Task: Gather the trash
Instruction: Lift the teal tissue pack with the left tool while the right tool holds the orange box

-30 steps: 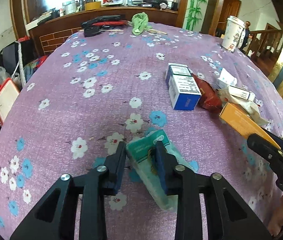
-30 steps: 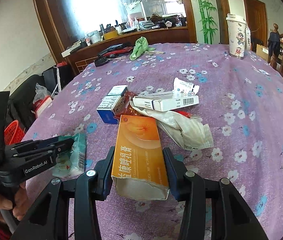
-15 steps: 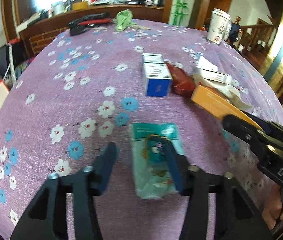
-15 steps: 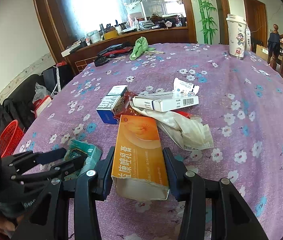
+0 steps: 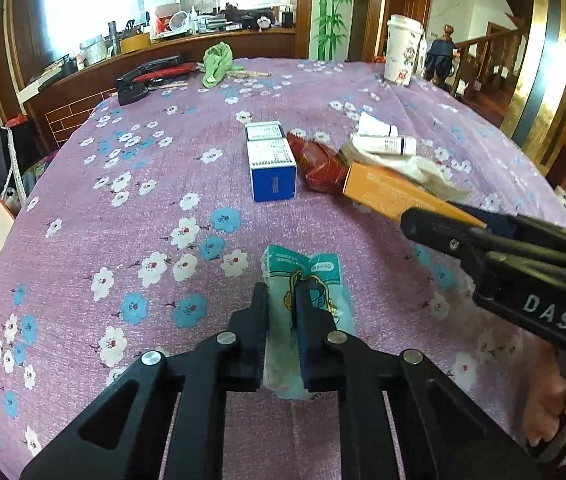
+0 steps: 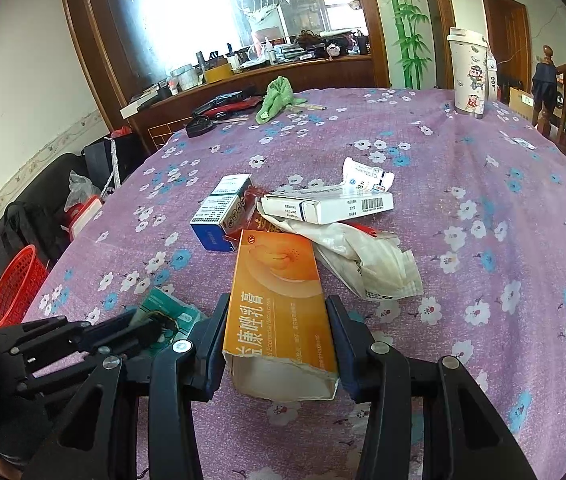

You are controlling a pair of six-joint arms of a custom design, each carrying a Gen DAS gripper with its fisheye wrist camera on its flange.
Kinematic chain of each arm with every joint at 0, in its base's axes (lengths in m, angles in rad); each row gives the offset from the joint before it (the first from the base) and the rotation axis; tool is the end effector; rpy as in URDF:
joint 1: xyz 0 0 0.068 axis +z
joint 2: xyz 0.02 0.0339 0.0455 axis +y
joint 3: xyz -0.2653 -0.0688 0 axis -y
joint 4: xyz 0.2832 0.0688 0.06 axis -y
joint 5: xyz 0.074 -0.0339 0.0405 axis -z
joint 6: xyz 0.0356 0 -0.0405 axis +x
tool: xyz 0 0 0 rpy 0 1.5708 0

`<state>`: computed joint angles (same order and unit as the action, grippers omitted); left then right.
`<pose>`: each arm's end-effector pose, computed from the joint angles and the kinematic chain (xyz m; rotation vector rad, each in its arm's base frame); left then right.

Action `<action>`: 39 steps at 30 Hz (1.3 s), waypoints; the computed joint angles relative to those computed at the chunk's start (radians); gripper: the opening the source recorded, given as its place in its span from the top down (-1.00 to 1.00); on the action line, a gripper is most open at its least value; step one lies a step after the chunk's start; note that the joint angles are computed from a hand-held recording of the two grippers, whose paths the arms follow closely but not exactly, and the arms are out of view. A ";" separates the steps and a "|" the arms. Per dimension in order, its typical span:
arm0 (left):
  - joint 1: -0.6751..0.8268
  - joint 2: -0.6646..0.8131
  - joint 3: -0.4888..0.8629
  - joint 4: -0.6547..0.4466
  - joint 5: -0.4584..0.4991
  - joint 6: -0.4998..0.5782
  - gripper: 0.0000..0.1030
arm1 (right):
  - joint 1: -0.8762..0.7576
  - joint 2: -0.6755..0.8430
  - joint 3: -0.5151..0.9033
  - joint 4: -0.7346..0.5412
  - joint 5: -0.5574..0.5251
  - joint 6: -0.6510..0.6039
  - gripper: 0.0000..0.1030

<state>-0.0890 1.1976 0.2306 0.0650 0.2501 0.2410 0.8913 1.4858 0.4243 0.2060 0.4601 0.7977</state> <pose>0.1991 -0.0266 0.0764 0.5073 2.3962 -0.2422 0.1740 0.1903 0.0799 0.0944 2.3293 0.2877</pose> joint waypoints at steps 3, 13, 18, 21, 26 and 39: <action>0.048 -0.054 -0.004 -0.042 0.038 0.024 0.81 | 0.013 -0.001 0.005 -0.004 0.014 -0.007 0.05; 0.247 -0.248 -0.016 -0.190 0.139 0.121 0.81 | 0.073 -0.006 0.046 -0.081 0.082 0.007 0.05; 0.348 -0.318 -0.026 -0.249 0.198 0.192 0.81 | 0.178 -0.030 0.086 -0.197 0.122 0.092 0.05; 0.407 -0.332 -0.028 -0.271 0.236 0.233 0.81 | 0.245 -0.020 0.106 -0.235 0.151 0.152 0.05; 0.518 -0.377 -0.037 -0.317 0.299 0.310 0.81 | 0.334 0.019 0.162 -0.294 0.192 0.223 0.05; 0.758 -0.373 -0.016 -0.391 0.448 0.475 0.81 | 0.403 0.083 0.307 -0.398 0.238 0.234 0.05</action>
